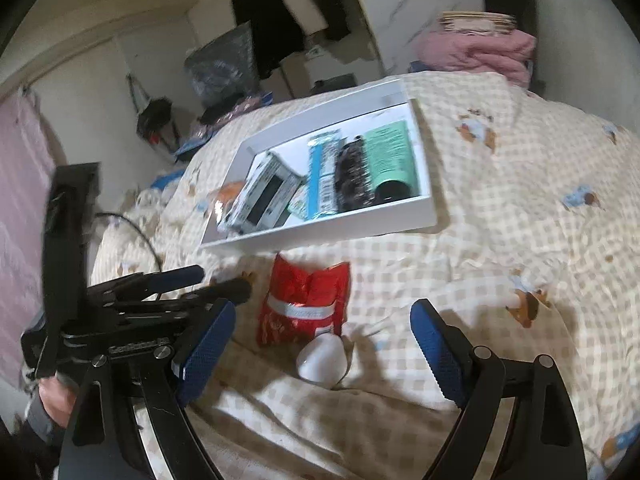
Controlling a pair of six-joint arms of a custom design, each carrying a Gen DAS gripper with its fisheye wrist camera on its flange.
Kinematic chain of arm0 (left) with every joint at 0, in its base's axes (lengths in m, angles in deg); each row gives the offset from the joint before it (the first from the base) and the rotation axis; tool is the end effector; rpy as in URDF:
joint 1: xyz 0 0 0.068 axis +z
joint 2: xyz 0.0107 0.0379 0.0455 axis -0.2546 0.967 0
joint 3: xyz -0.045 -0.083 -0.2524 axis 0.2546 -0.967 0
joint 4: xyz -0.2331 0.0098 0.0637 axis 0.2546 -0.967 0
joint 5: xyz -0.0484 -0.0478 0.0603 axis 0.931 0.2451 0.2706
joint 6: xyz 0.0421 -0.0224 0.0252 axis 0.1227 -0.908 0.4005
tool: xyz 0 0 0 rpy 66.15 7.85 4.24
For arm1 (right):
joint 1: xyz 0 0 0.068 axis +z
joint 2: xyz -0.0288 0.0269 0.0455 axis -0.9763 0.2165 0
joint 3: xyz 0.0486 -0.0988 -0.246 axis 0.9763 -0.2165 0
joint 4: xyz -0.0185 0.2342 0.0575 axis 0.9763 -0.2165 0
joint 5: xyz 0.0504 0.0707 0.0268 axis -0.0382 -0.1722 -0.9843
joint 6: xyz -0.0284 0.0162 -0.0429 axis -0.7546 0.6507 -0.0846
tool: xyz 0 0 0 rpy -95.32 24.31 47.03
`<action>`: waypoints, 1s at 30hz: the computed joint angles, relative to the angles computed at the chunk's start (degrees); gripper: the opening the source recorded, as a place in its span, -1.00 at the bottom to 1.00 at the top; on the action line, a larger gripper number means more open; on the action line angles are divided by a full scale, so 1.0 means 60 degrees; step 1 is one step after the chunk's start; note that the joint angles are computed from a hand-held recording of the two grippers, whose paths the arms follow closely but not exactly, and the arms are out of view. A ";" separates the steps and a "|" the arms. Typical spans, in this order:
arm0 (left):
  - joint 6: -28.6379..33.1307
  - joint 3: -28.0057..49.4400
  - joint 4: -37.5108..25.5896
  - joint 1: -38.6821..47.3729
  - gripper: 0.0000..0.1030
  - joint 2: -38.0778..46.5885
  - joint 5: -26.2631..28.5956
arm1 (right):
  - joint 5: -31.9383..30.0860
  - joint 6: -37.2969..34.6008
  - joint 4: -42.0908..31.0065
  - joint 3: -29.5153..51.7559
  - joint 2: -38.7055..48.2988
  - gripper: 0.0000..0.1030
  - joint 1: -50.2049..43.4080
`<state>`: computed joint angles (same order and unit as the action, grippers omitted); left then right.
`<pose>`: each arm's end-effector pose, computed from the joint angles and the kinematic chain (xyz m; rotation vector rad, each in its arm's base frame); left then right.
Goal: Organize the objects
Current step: 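Grasp the red snack bag with the left gripper and lift it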
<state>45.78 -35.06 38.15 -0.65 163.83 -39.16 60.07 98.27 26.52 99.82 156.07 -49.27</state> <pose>0.2586 0.0488 0.1546 0.3019 2.4016 -0.3151 0.2247 0.1215 0.1481 -0.1028 2.3151 0.4977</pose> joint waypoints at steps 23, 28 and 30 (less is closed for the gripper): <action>0.0584 0.3986 -0.4595 -0.2118 0.36 0.3469 -0.1072 | 0.0568 0.1736 0.0862 -0.1069 -0.0570 0.75 -0.0412; 0.0383 0.3907 -0.4297 -0.1966 0.06 0.3576 -0.0944 | 0.0524 0.1662 0.0806 -0.1046 -0.0540 0.75 -0.0416; 0.0383 0.3942 -0.4478 -0.1620 0.05 0.3520 -0.0522 | 0.0553 0.1674 0.0837 -0.1035 -0.0520 0.75 -0.0406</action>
<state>48.08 -11.41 11.28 -10.37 184.95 -42.29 63.39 108.32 31.55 93.61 152.95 -51.71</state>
